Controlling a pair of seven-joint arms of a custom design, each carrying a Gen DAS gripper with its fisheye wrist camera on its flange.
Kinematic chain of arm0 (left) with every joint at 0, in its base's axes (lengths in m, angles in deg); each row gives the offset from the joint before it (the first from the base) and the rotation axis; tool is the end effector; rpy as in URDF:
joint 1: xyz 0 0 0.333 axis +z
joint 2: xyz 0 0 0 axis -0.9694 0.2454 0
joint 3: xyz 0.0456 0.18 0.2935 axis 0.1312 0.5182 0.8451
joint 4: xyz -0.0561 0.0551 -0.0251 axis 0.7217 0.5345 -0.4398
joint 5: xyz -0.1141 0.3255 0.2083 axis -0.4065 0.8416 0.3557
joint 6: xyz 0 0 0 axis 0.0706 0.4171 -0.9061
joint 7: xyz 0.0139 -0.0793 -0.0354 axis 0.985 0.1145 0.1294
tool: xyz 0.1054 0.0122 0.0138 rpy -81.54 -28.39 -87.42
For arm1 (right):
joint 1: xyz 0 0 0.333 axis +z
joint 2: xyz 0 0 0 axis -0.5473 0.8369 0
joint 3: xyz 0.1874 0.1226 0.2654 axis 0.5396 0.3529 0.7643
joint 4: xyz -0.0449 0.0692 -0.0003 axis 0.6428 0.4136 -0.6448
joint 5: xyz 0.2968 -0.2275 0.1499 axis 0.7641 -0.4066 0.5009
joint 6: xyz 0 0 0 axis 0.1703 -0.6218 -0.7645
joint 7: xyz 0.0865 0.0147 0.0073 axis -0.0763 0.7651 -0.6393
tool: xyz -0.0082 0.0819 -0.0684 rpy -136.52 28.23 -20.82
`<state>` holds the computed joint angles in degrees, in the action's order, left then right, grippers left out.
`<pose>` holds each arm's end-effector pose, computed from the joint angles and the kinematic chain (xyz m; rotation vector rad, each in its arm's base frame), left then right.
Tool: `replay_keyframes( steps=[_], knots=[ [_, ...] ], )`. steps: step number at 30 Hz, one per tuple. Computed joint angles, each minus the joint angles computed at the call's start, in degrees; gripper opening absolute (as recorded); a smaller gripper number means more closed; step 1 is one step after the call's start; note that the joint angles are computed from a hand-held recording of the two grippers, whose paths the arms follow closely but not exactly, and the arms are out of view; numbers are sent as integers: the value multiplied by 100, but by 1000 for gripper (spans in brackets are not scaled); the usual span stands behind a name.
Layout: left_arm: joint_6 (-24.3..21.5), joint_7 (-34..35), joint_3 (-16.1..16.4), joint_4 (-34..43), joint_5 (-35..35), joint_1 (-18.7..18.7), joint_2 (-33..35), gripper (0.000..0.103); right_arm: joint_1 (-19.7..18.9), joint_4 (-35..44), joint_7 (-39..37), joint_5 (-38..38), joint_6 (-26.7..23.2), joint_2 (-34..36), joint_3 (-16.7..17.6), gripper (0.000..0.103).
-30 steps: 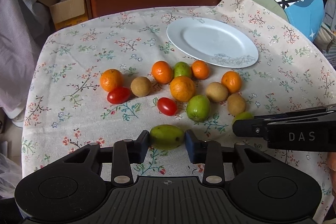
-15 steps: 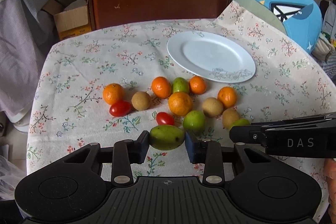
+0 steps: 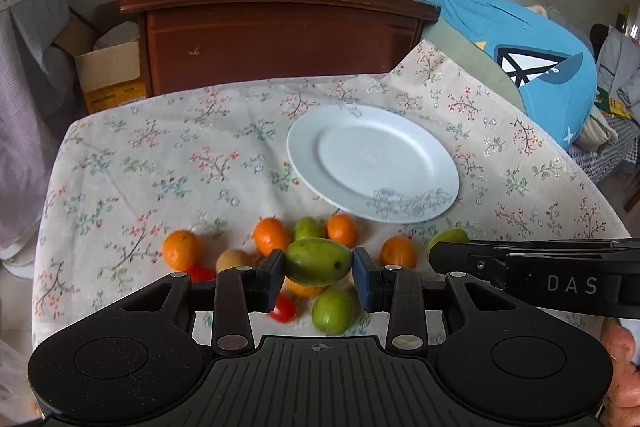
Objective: Organize fruits
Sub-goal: 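Carry both green plums over the white plate and open both grippers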
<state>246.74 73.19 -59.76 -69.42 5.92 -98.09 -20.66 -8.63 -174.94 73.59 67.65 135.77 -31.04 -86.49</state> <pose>0.5401 -0.3333 0.4405 -1.6897 1.9186 -0.9679 0.5415 0.2873 0.4365 -1.6777 1.6223 -0.3119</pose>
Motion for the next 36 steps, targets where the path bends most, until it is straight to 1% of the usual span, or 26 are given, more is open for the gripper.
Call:
replay_keyframes(
  steps=[1,3,4,6,8,10,12,14,15,17,18,20,21,22,25,29,32,34,36],
  knots=[
    [23,169,-55,55,-124,52,47,34,21,21,-1,-41,27,10,-51,29],
    [68,540,-134,160,-412,120,139,34,196,69,100,-202,52,36,-296,29],
    [105,732,-167,202,-597,152,183,34,91,113,39,-166,48,66,-216,29],
    [164,1155,-257,278,-1068,231,278,34,-398,222,-289,122,19,148,267,29],
    [181,1518,-310,379,-1446,267,384,34,-622,357,-505,318,-35,245,466,29],
    [130,1835,-305,521,-1698,233,506,34,-600,470,-603,354,-70,330,398,29],
    [89,2187,-337,653,-1989,234,628,34,-403,585,-578,248,-107,422,133,29],
    [70,2520,-393,786,-2320,260,759,34,-318,720,-559,193,-185,529,-7,29],
    [49,2685,-431,857,-2483,280,826,34,-358,786,-562,236,-245,581,21,29],
    [-21,2966,-444,1029,-2721,259,964,34,-674,902,-744,489,-327,680,357,29],
    [-56,3087,-420,1122,-2803,225,1036,34,-734,950,-811,554,-347,722,419,29],
    [-140,3246,-312,1307,-2935,112,1167,34,-584,1061,-791,481,-383,814,234,29],
    [-183,3357,-307,1396,-3044,104,1236,34,-468,1117,-730,410,-415,854,87,29],
    [-222,3481,-336,1475,-3175,127,1300,34,-470,1175,-727,409,-466,898,73,29],
    [-317,3700,-313,1685,-3460,102,1467,34,-688,1327,-813,618,-596,1028,276,29],
    [-429,3881,-223,1934,-3638,18,1646,34,-646,1461,-769,653,-663,1144,196,29],
    [-467,3970,-254,2052,-3824,42,1741,34,-691,1552,-758,727,-682,1229,218,29],
    [-449,3919,-144,2097,-3825,-49,1774,35,-684,1601,-718,747,-697,1273,195,32],
    [-454,3853,-45,2139,-3790,-130,1793,35,-657,1625,-667,743,-683,1295,155,32]
  ],
)
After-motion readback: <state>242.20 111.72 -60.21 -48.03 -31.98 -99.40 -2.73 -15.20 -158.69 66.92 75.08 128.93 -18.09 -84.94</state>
